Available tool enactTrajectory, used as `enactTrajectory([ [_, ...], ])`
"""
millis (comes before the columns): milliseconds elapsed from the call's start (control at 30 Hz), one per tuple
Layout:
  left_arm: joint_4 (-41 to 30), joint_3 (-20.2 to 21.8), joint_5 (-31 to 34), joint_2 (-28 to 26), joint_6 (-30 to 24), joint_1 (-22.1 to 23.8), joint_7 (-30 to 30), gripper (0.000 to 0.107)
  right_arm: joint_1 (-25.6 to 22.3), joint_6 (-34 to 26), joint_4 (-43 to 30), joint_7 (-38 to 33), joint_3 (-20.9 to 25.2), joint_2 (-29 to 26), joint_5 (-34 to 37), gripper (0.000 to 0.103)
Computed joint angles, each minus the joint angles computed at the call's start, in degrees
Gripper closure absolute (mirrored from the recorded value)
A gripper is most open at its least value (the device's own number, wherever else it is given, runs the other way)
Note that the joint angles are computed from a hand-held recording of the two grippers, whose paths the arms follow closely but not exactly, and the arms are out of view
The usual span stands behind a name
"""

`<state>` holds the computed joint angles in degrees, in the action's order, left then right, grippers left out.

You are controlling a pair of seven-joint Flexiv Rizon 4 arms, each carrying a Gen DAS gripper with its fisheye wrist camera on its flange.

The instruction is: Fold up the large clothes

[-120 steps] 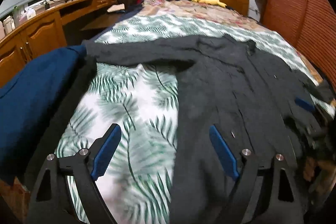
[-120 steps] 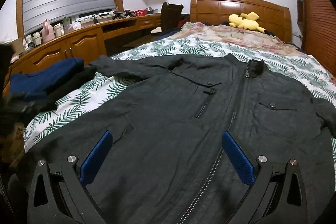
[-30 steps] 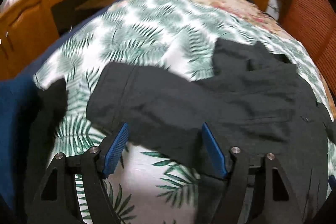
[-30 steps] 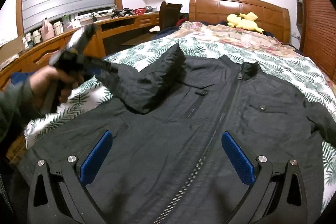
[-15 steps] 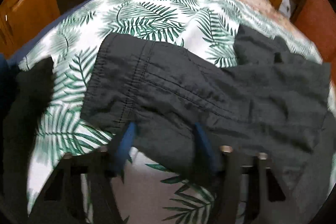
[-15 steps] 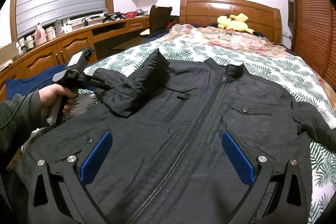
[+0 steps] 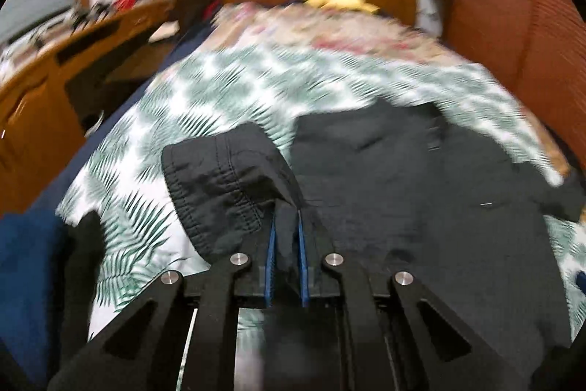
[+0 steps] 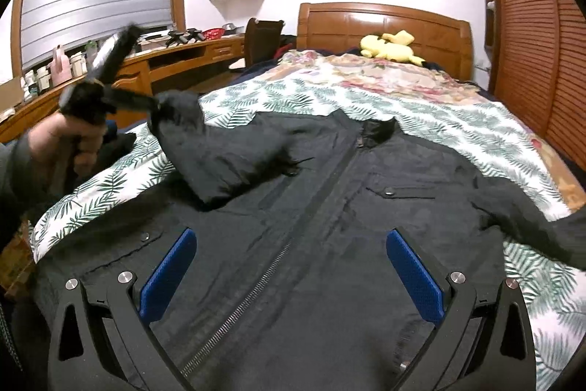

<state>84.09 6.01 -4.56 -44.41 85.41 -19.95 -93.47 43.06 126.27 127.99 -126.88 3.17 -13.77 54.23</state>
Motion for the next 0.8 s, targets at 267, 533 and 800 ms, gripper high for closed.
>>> enactTrajectory([
  [267,5.22,-7.39,1.82,4.62,6.66,-1.54,6.87,0.096,-0.11,4.04,-0.04,-7.64,2.68,3.74,9.7,0.0],
  [533,11.39,-8.41,-0.06,4.57,14.41,-4.46,10.98,0.095,-3.64,8.09,-1.38,-14.54,7.89,4.33,18.1,0.0],
  [800,13.27,-1.67,-4.79,2.08,19.98,-11.46,14.16,0.095,-7.05,10.0,-7.16,-22.01,12.29,2.37,25.57,0.0],
])
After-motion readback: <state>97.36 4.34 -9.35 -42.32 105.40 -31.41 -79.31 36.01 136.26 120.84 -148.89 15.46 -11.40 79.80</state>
